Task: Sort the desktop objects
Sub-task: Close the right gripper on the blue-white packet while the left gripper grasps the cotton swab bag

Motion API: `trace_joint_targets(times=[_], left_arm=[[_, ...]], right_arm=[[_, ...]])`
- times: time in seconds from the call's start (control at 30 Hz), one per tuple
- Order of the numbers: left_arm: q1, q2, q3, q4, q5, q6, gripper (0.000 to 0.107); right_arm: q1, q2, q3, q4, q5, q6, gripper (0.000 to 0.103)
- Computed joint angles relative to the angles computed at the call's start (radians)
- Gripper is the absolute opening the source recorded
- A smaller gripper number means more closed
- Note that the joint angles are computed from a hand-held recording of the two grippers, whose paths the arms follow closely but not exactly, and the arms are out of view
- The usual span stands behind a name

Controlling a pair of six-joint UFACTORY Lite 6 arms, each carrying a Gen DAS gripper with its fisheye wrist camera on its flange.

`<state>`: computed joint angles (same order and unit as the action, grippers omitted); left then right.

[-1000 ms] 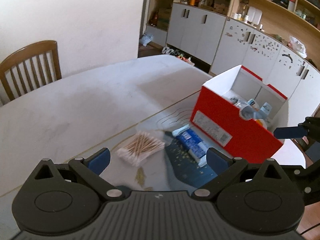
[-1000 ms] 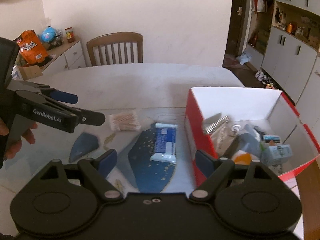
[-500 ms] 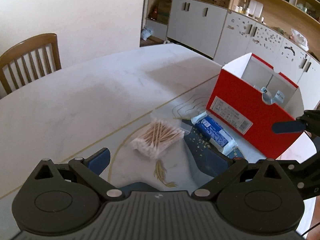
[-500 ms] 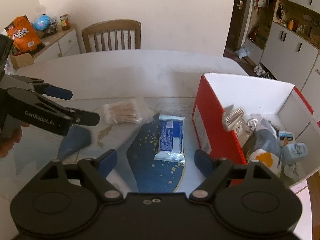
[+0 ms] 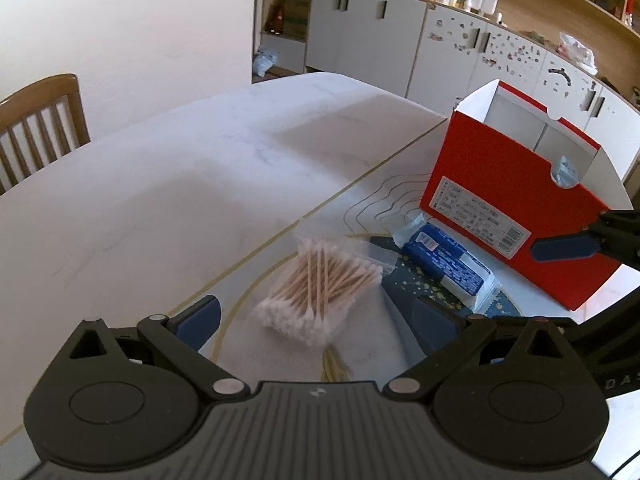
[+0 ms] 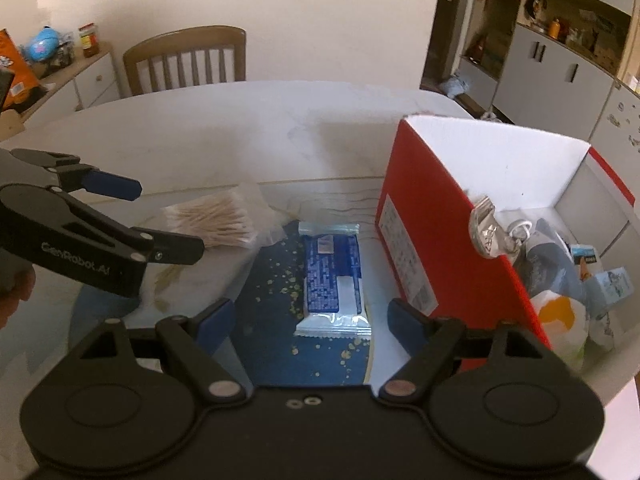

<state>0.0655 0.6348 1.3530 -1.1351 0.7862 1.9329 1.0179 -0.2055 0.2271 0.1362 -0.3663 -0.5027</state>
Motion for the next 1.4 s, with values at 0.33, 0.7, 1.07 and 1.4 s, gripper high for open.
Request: trace_joint_targets(times=[0.33,0.7,1.07,1.4], left_arm=[[-0.029,0.083,0.070,-0.007,0.019,0.034,0.102],[-0.064,0.150,0.136,0.024,0.008,-0.006,0.088],[-0.073,0.109,0.082,-0.008,-0.036,0.054,0.055],[-0.069,0.049,0.009,-0.015,-0.054,0.056,0.036]], right_arm=[[0.053,0.255,0.121,0.162,-0.117,-0.082,0.081],[0.014,0.377,0.221,0.129,-0.090,0.008,0.057],[0.014,0.362,0.216,0.104,-0.080,0.017,0.037],[0.016,0.310,0.190,0.095,-0.041,0.022,0.036]])
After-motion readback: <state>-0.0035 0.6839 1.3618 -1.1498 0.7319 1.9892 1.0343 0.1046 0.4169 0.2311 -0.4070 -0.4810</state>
